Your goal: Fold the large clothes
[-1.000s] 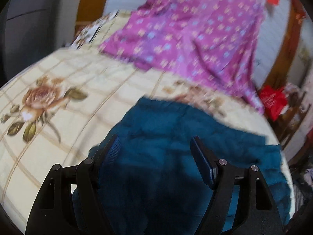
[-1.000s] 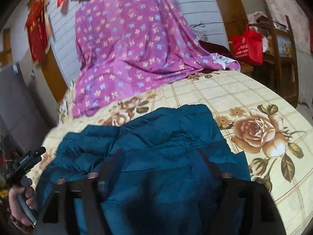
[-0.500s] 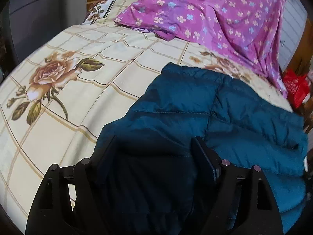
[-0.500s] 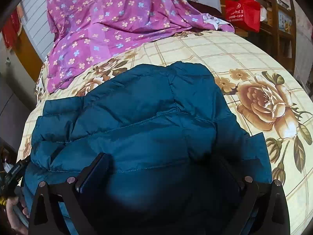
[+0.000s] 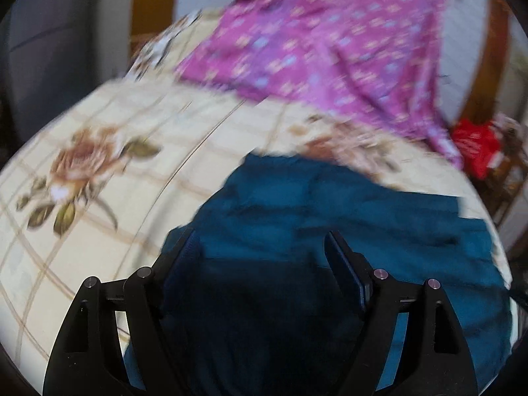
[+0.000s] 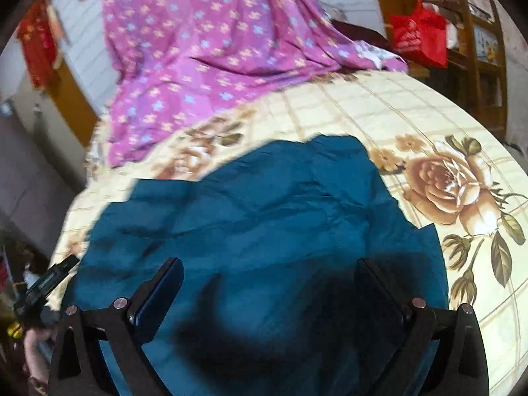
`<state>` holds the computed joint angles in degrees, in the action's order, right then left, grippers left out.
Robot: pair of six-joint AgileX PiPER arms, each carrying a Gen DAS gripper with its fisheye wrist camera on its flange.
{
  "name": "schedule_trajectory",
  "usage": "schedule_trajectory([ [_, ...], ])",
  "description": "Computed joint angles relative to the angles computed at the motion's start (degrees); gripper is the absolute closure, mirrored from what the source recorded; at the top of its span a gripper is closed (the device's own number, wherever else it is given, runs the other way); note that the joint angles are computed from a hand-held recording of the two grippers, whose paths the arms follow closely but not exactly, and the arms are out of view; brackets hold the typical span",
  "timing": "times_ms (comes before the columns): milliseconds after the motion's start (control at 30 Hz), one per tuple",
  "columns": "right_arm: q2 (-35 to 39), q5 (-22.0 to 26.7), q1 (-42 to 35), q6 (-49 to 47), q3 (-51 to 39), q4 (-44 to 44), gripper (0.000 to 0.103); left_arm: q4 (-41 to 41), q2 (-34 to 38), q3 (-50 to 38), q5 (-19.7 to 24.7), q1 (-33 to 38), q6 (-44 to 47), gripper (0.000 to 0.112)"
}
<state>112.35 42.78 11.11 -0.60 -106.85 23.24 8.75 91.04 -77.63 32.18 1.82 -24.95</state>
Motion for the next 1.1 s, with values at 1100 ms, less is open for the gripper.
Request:
schedule_trajectory([
  [1100, 5.81, 21.72, -22.77, -42.71, 12.91, 37.88, 0.000, -42.42, 11.74, -6.61, 27.00, 24.11, 49.57, 0.019],
])
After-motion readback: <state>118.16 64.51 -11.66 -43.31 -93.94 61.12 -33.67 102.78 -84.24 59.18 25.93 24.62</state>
